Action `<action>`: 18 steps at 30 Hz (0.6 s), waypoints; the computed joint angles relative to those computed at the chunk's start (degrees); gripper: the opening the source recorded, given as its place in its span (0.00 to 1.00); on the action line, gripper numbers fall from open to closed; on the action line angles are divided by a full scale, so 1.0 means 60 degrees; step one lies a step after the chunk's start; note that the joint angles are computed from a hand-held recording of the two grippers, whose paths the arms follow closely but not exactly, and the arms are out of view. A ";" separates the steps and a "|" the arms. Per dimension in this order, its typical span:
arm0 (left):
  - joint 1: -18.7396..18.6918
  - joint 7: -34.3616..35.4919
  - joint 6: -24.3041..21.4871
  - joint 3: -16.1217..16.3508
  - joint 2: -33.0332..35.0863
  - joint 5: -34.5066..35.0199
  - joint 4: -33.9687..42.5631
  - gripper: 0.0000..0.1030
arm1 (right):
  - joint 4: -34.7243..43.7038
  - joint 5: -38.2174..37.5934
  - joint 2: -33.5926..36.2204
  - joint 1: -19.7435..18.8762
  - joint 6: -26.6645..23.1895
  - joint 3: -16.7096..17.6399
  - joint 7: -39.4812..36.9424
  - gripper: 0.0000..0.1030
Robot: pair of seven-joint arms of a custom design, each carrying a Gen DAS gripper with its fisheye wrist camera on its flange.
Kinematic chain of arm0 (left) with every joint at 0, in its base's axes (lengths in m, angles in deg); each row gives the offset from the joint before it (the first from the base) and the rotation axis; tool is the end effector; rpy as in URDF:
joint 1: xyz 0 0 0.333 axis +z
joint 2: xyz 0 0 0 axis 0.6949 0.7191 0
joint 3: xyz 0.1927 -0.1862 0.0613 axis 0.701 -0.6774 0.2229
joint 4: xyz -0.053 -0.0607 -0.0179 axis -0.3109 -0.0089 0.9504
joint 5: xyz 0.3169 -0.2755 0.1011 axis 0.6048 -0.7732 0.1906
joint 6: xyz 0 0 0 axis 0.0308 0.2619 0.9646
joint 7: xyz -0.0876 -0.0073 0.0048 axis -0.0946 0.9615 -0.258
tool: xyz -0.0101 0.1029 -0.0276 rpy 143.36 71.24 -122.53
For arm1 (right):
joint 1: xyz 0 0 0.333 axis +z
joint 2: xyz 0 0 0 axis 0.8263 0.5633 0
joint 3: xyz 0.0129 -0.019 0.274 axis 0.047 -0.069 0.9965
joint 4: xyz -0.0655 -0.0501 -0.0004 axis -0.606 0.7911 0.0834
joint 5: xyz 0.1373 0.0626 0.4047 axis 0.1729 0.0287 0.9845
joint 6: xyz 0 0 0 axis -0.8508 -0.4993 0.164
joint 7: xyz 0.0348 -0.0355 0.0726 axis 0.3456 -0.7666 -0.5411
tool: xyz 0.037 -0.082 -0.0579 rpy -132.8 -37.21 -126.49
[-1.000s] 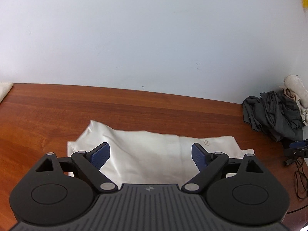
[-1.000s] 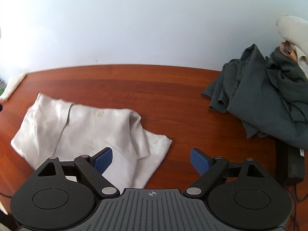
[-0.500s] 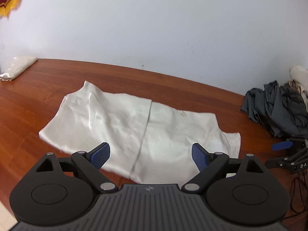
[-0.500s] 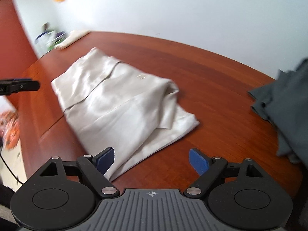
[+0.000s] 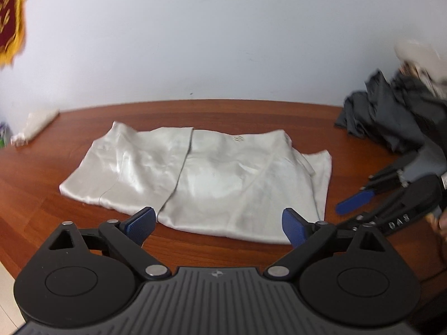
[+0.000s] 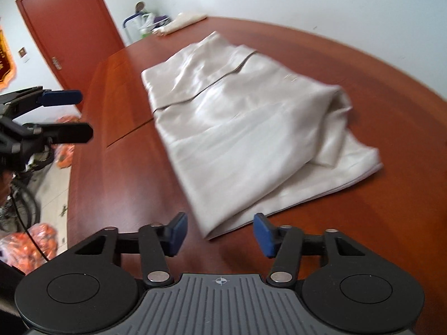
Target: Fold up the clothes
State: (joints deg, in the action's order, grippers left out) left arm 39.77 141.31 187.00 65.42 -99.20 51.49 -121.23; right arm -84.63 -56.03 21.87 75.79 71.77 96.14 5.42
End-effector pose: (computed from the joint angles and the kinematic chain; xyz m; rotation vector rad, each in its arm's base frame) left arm 0.5143 -0.1730 0.5572 -1.5711 1.7409 -0.7332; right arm 0.6682 0.3583 0.4909 -2.2448 0.9530 -0.0330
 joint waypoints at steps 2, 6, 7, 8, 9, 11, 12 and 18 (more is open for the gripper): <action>0.0137 -0.0202 0.0188 -0.0250 -0.0043 0.0483 -0.0177 0.96 | 0.0069 0.0003 0.0117 0.0004 -0.0117 0.0053 -0.0212 0.50; 0.0072 -0.0232 0.0183 -0.0450 0.0055 0.0938 -0.0285 0.97 | 0.0344 -0.0050 0.0384 0.0030 -0.0409 0.0056 -0.0304 0.44; 0.0028 -0.0208 0.0136 -0.0475 0.0105 0.1000 -0.0277 0.97 | 0.0380 -0.0013 0.0418 0.0012 -0.0461 0.0068 -0.0333 0.44; -0.0005 -0.0212 0.0114 -0.0503 0.0164 0.1070 -0.0270 0.97 | 0.0414 0.0013 0.0451 -0.0003 -0.0489 0.0079 -0.0392 0.43; -0.0027 -0.0259 0.0112 -0.0535 0.0216 0.1146 -0.0266 0.97 | 0.0461 0.0024 0.0493 -0.0015 -0.0495 0.0087 -0.0485 0.41; -0.0065 -0.0361 0.0139 -0.0584 0.0346 0.1305 -0.0244 0.97 | 0.0631 0.0064 0.0617 -0.0046 -0.0596 0.0107 -0.0628 0.36; -0.0110 -0.0345 0.0139 -0.0580 0.0433 0.1340 -0.0206 0.97 | 0.0806 0.0091 0.0730 -0.0066 -0.0740 0.0112 -0.0629 0.26; -0.0368 0.0048 0.0306 -0.0502 0.1069 0.1517 0.0157 0.97 | 0.1445 0.0725 0.1044 -0.0353 -0.1341 0.0259 -0.0544 0.03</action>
